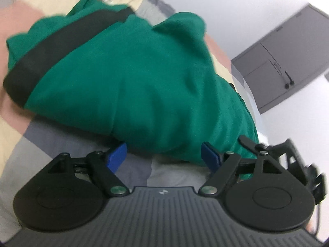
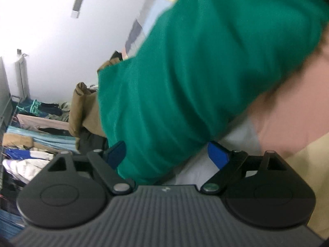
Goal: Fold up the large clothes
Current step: 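Lift the held hoodie edge with both grippers and fold it over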
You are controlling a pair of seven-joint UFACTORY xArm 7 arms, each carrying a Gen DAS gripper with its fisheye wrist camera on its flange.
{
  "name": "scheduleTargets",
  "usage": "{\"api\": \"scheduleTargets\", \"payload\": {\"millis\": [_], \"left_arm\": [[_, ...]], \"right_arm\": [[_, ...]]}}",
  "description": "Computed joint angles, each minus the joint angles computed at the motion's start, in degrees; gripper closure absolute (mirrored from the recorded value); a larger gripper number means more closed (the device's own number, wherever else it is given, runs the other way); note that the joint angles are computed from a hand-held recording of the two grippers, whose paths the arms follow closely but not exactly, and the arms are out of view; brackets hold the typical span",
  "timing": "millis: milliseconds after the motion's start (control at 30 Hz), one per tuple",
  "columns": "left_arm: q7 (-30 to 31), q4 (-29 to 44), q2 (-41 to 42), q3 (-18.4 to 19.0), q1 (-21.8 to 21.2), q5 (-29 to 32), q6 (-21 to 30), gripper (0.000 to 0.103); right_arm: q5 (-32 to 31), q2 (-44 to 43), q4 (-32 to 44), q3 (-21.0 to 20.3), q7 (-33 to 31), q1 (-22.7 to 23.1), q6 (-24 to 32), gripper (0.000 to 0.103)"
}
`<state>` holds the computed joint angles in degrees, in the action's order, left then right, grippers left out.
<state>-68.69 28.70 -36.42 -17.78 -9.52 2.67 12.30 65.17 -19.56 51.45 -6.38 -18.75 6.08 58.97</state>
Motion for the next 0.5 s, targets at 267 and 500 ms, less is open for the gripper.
{"api": "scheduleTargets", "payload": {"millis": [267, 500], "left_arm": [[-7.6, -5.2, 0.0, 0.6, 0.8, -4.2, -9.4, 0.015], [-12.4, -12.2, 2.8, 5.5, -5.2, -13.4, -27.5, 0.014]], "right_arm": [[8.9, 4.0, -1.0, 1.3, 1.2, 0.2, -4.0, 0.012], [15.8, 4.2, -0.6, 0.8, 0.0, -0.7, -1.8, 0.012]]}}
